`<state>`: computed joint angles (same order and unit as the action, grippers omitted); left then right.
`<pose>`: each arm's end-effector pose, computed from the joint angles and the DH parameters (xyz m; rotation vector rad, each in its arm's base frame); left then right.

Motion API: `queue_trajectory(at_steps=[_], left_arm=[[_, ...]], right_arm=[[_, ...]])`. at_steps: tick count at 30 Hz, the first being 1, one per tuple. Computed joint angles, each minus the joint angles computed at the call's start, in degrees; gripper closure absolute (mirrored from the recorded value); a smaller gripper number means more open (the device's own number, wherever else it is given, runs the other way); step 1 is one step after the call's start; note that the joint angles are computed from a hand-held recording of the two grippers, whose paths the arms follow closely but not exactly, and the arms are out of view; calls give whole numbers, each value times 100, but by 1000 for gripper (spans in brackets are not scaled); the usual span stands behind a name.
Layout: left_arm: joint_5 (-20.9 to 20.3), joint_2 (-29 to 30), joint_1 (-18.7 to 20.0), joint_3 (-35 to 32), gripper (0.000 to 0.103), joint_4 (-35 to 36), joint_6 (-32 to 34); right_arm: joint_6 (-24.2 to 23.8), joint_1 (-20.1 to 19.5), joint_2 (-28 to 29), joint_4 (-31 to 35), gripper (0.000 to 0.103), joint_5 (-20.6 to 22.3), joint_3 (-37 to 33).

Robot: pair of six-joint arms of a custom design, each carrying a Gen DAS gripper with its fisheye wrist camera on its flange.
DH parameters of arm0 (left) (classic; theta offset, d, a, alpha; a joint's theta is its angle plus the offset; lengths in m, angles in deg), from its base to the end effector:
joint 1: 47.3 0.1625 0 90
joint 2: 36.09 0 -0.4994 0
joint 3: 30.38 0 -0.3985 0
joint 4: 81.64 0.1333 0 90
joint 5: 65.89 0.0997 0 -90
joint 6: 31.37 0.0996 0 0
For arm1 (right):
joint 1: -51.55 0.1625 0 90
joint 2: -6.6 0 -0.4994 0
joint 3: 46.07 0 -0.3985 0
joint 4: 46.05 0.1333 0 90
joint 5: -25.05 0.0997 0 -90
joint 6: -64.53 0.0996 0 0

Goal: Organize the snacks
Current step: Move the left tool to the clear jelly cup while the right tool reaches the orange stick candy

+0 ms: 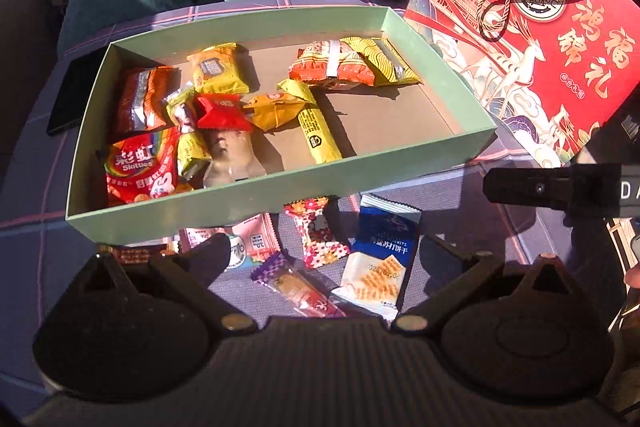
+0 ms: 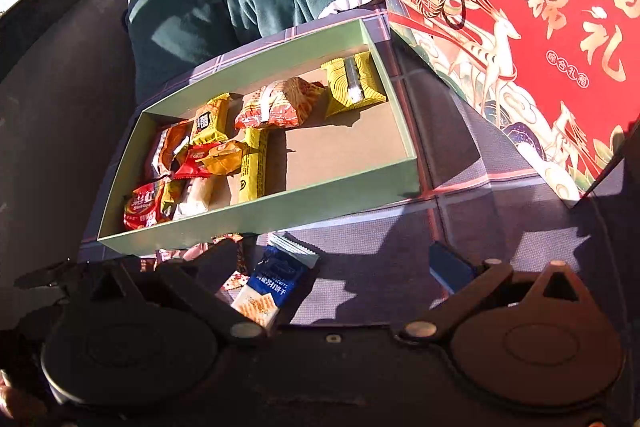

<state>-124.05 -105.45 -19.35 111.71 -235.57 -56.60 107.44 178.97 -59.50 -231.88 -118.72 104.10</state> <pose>-0.2485 -0.3422 0.1504 0.8793 2.4603 -0.3687 0.2566 -0.2483 0.1854 -0.2374 -2.3644 0.9628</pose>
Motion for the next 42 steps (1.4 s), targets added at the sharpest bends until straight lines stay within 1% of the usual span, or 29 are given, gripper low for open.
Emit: queue_trajectory(at_steps=[4, 7, 10, 11, 12, 13, 14, 15, 16, 17, 18, 19, 20, 21, 22, 23, 24, 25, 26, 28, 30, 33, 35, 37, 38, 39, 40, 41, 42], left_arm=[[-185, -252, -122, 281, 0, 247, -217], [-343, -398, -216, 453, 0, 404, -195], [-211, -490, -329, 615, 0, 542, -215], [-159, -498, -331, 645, 0, 565, -252], [-99, -506, -302, 668, 0, 596, -321], [-37, -499, -213, 655, 0, 638, -423], [-6, -495, -166, 657, 0, 632, -482], [50, -468, -75, 659, 1, 558, -519], [88, -437, -20, 659, 1, 491, -518], [110, -411, 12, 669, 1, 417, -490], [120, -380, 36, 689, 1, 308, -412], [123, -345, 38, 731, 1, 144, -291], [133, -324, 33, 770, 8, 21, -205], [126, -275, 32, 809, 25, -118, -99], [32, -257, 94, 804, 33, -163, -6], [-26, -261, 142, 815, 47, -231, 33], [48, -268, 99, 894, 59, -381, 31], [97, -288, 94, 924, 62, -419, 64], [81, -323, 133, 933, 62, -439, 105], [18, -512, 279, 948, 62, -409, 126], [-13, -682, 383, 968, 62, -394, 135], [19, -960, 469, 979, 62, -172, 57], [56, -1098, 485, 1005, 62, -66, -2], [55, -1269, 538, 1014, 60, 59, -46], [76, -1306, 541, 1018, 53, 100, -82], [121, -1362, 540, 1032, 46, 149, -136], [164, -1410, 538, 1042, 43, 209, -189], [181, -1430, 538, 1049, 39, 233, -214], [196, -1476, 539, 1059, 38, 269, -225]], right_arm=[[513, 150, 46, 234, 0, 200, 185], [799, 294, 120, 334, 0, 361, 283], [942, 504, 274, 261, 3, 387, 340], [960, 605, 313, 296, 8, 416, 317], [934, 645, 346, 290, 11, 456, 299], [890, 682, 390, 247, 16, 494, 284], [835, 726, 437, 205, 29, 521, 265], [738, 736, 471, 155, 37, 577, 243], [713, 774, 489, 196, 41, 626, 197], [684, 794, 511, 174, 51, 656, 187], [631, 814, 532, 136, 58, 717, 181], [619, 831, 550, 137, 59, 788, 173], [620, 835, 553, 160, 59, 837, 172], [633, 834, 552, 186, 59, 886, 178], [653, 828, 551, 230, 59, 972, 187], [654, 816, 559, 246, 59, 1060, 201], [646, 803, 575, 247, 59, 1137, 213], [632, 782, 622, 232, 59, 1237, 226], [609, 756, 654, 251, 58, 1303, 227], [617, 752, 726, 374, 56, 1294, 192], [590, 789, 840, 587, 42, 1142, 129], [577, 872, 999, 1103, 30, 801, -6], [543, 859, 1114, 1345, 28, 717, -62], [450, 866, 1201, 1361, 26, 671, -68], [368, 907, 1297, 1413, 27, 572, -106], [344, 940, 1341, 1482, 41, 508, -138], [266, 1004, 1440, 1608, 54, 385, -212], [154, 1061, 1508, 1686, 80, 261, -273], [5, 1046, 1511, 1574, 85, 318, -285]])
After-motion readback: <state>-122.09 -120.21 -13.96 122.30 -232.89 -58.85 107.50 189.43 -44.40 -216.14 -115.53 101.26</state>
